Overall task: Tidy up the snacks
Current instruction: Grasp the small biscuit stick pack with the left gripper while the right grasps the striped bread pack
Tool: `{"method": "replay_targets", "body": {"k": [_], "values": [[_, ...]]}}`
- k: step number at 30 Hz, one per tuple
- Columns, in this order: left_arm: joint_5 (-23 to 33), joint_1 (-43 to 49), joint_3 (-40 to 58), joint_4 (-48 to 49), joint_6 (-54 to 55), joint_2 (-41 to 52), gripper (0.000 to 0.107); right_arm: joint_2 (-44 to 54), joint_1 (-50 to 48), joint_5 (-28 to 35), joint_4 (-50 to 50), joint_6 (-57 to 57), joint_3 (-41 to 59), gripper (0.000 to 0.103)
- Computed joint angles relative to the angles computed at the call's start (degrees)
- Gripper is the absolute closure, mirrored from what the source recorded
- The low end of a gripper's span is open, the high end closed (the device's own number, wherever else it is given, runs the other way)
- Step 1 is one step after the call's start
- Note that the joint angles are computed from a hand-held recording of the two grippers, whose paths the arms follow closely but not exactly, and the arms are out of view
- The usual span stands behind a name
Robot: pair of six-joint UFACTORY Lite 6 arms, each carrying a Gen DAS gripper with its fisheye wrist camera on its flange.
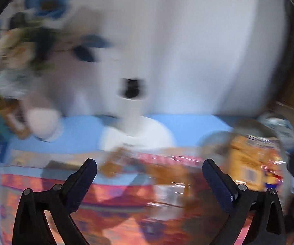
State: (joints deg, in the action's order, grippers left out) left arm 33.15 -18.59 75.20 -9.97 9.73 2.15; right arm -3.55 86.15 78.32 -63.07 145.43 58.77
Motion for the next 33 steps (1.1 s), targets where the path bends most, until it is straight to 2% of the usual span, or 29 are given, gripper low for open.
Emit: {"method": "replay_targets", "body": {"k": [2, 5, 7, 10, 12, 14, 17, 19, 20, 21, 22, 26, 29, 31, 32, 33], "values": [[-0.97, 4.39, 0.24, -1.18, 2.71, 2.02, 0.005, 8.93, -3.15, -6.79, -1.55, -4.90, 8.24, 0.011], [-1.45, 10.49, -2.16, -9.70, 12.41, 3.91, 0.005, 22.17, -3.80, -9.82, -1.62, -4.17, 19.15, 0.010], [-2.11, 11.97, -2.85, -12.77, 15.91, 5.89, 0.005, 28.19, -3.34, -12.49, -3.32, 0.91, 21.78, 0.010], [-4.98, 11.68, -3.09, -14.59, 18.89, 8.91, 0.005, 34.88, -4.57, -14.30, -1.76, 1.54, 25.68, 0.010], [-7.30, 10.12, -3.37, -13.66, 18.99, 9.76, 0.005, 35.44, -7.35, -17.63, -0.66, 1.15, 23.92, 0.010], [-9.64, 7.90, -1.60, -8.69, 15.04, 13.17, 0.005, 34.12, -10.24, -20.51, -0.55, 3.27, 20.19, 0.010], [-9.73, 6.42, 5.54, -3.24, 10.05, 23.28, 0.005, 30.66, -13.86, -25.74, -5.55, 12.73, 12.21, 0.010], [-8.56, 7.18, 8.69, -10.03, 16.11, 28.16, 0.004, 30.68, -16.24, -28.61, -10.10, 17.66, 9.37, 0.006], [-7.62, 7.90, 10.03, -16.03, 19.83, 29.26, 0.004, 31.29, -16.75, -28.48, -12.17, 18.26, 9.23, 0.000], [-8.12, 8.60, 10.09, -22.02, 24.81, 30.54, 0.004, 32.01, -16.41, -27.51, -12.50, 17.51, 10.17, 0.000], [-11.03, 8.52, 8.58, -26.35, 28.93, 30.18, 0.004, 33.62, -16.85, -27.01, -10.62, 14.36, 12.73, 0.000], [-13.88, 7.81, 5.83, -28.96, 30.22, 28.77, 0.004, 39.57, -18.61, -25.64, -1.22, -0.66, 23.11, 0.000], [-14.48, 7.49, 4.83, -29.21, 30.24, 28.02, 0.005, 39.31, -18.72, -26.04, -2.40, 0.88, 22.21, 0.000], [-15.14, 7.61, 0.72, -35.98, 37.81, 24.46, 0.023, 38.71, -18.83, -26.52, -3.86, 2.79, 20.99, 0.000], [-15.98, 7.17, -1.84, -40.75, 43.48, 22.04, 0.047, 38.88, -18.91, -26.44, -3.53, 2.18, 21.32, 0.000], [-18.56, 6.38, -3.91, -43.29, 46.75, 20.50, 0.059, 39.01, -19.02, -26.46, -3.50, 1.79, 21.51, 0.000]]}}
